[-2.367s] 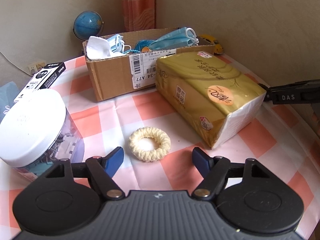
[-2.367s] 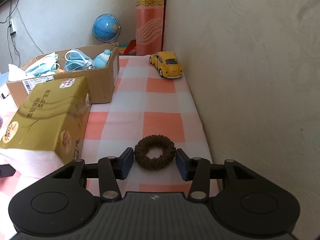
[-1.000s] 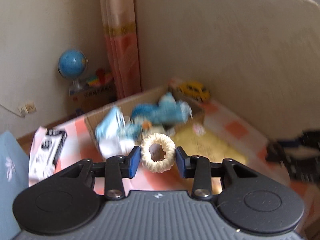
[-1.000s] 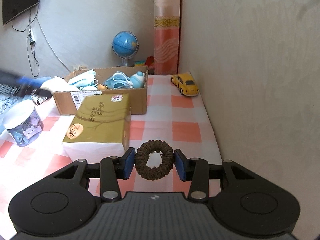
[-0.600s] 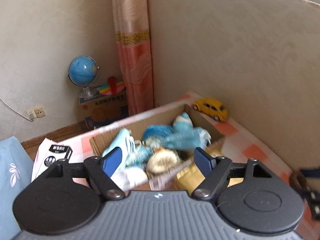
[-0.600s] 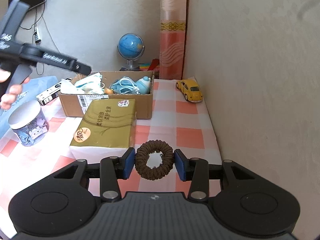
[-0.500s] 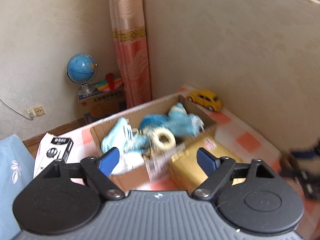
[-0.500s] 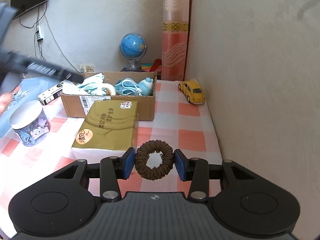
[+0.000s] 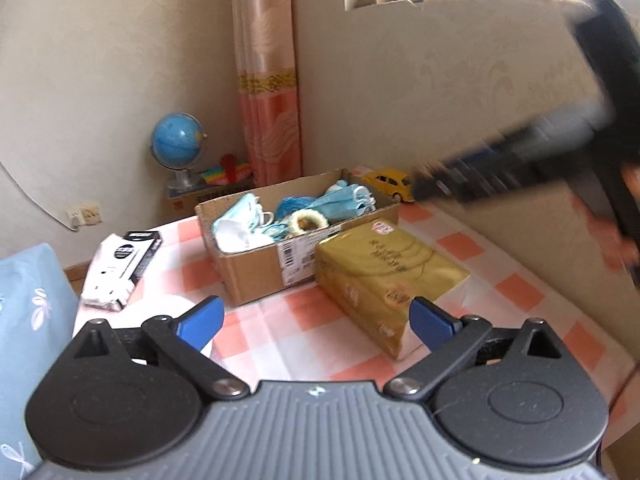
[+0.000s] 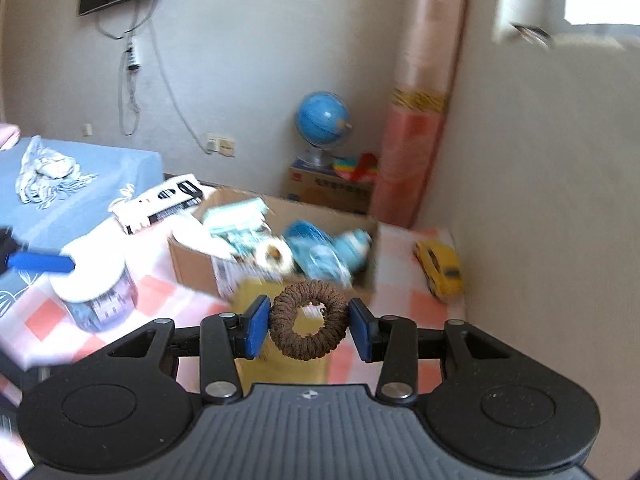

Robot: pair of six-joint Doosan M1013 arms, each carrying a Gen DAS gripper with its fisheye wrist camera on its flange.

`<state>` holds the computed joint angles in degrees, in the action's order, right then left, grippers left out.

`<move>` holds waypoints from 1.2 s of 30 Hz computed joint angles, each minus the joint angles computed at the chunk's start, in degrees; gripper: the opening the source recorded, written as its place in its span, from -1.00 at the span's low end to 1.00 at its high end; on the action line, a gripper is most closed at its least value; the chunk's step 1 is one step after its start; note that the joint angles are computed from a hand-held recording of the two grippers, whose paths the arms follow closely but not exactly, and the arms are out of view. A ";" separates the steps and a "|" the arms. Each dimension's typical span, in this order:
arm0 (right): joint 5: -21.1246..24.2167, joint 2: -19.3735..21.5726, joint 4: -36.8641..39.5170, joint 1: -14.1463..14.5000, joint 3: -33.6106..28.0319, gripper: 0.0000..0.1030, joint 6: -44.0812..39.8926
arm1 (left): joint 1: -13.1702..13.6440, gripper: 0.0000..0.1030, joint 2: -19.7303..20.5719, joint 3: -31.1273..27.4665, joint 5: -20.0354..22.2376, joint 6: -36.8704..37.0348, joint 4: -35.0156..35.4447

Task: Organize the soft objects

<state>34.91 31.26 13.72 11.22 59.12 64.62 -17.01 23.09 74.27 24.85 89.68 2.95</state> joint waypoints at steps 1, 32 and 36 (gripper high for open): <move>1.23 1.27 0.12 0.27 -2.42 -0.07 -0.85 | 0.02 0.92 -0.27 0.54 -0.35 -0.58 0.51; 17.35 11.54 -11.11 2.27 -20.42 1.00 17.63 | 0.66 0.97 -2.41 4.21 -0.14 -20.69 16.72; 14.95 6.25 -12.07 2.27 -11.65 1.00 22.00 | 0.39 0.98 -2.13 3.01 1.44 -22.23 17.72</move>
